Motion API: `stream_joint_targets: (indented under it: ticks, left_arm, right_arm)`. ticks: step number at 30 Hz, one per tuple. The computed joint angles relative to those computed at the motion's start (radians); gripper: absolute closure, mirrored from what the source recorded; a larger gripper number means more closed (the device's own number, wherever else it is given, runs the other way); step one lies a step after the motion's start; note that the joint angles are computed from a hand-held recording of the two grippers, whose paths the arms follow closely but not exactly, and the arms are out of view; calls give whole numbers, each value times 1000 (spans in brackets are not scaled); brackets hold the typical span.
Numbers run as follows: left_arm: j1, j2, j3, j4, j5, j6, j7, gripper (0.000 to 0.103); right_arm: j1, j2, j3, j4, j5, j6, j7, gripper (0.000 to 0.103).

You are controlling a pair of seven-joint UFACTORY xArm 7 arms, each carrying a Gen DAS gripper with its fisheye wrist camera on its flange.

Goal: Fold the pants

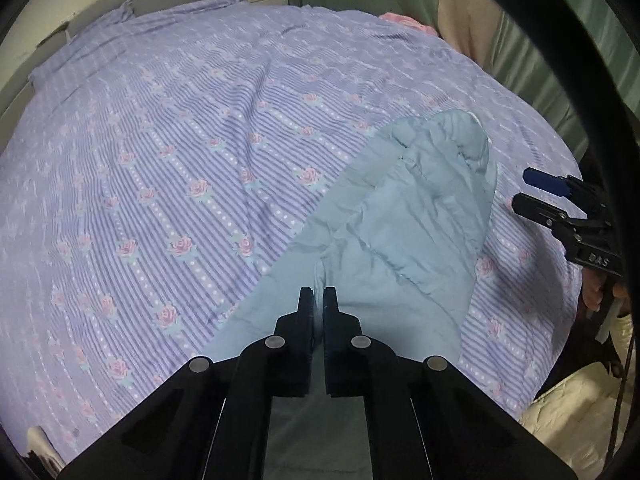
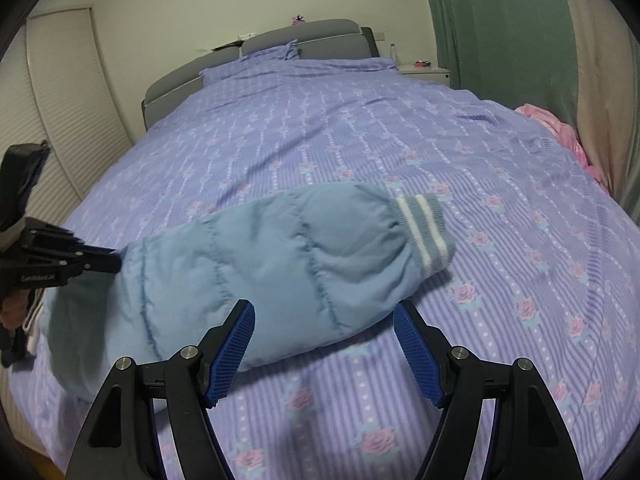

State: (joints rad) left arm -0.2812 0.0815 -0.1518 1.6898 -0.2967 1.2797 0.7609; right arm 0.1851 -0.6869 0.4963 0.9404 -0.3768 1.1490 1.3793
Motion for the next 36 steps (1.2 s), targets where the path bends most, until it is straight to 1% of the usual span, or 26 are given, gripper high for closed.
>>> stream_joint_targets:
  ticks: [3, 4, 5, 6, 8, 10, 12, 15, 17, 19, 20, 21, 22, 24, 25, 26, 30, 32, 34, 35, 36]
  left_arm:
    - [-8, -2, 1, -29, 39, -84, -71, 98]
    - [-11, -8, 2, -49, 53, -134, -99, 98]
    - [-11, -9, 2, -60, 58, -161, -112, 98]
    - [-12, -4, 1, -58, 66, -168, -118, 98]
    - [-22, 0, -1, -80, 122, -226, -161, 98]
    - [-29, 15, -2, -87, 160, -244, -197, 98]
    - [-31, 29, -2, -94, 179, -243, -224, 98]
    - [-33, 11, -6, -142, 183, -269, -222, 97]
    - [-31, 2, -8, -153, 165, -262, -213, 93]
    - [-34, 13, -9, -136, 167, -250, -232, 80]
    - [-34, 5, -7, -141, 163, -256, -248, 77]
    - [-30, -16, -6, -158, 142, -270, -267, 69]
    - [-23, -42, -2, -177, 102, -287, -281, 57]
    - [-5, -108, 13, -233, 44, -327, -299, 44]
    - [9, -152, 30, -271, -1, -339, -275, 41]
    - [19, -196, 46, -308, -38, -348, -246, 41]
    - [51, -322, 103, -423, -70, -387, -164, 38]
    - [67, -360, 145, -455, -95, -388, -107, 35]
    - [92, -372, 178, -464, -100, -378, -76, 33]
    - [106, -370, 195, -462, -109, -368, -69, 33]
    - [119, -359, 224, -451, -137, -335, -51, 33]
  right_arm:
    - [-10, -3, -13, -14, -11, -1, -3, 30]
    - [-16, -1, -17, -16, -16, 0, -2, 30]
    - [-24, 1, -20, -16, -21, -1, 0, 30]
    - [-28, 0, -27, -21, -28, -14, 2, 30]
    - [-35, 3, -42, -28, -32, -32, -2, 30]
    - [-43, 6, -54, -38, -36, -52, -3, 30]
    - [-49, 11, -64, -41, -30, -52, -1, 30]
    - [-54, -7, -72, -62, -34, -71, 4, 30]
    - [-58, -33, -80, -87, -31, -95, 17, 30]
    - [-66, -46, -87, -100, -29, -114, 17, 30]
    - [-71, -49, -93, -104, -28, -125, 13, 30]
    - [-76, -46, -96, -103, -25, -130, 7, 30]
    - [-79, -42, -102, -103, -21, -138, 0, 30]
    - [-98, -6, -86, -52, -13, -72, -12, 30]
    - [-103, 1, -69, -36, -26, -65, -6, 30]
    - [-103, 7, -58, -22, -37, -69, -3, 30]
    - [-79, 89, -1, 75, -80, -99, -30, 30]
    - [-71, 163, 47, 148, -117, -102, -35, 30]
    - [-61, 253, 96, 228, -162, -94, -14, 30]
    - [-52, 288, 109, 254, -179, -96, -2, 30]
    - [-41, 325, 123, 279, -199, -103, 8, 30]
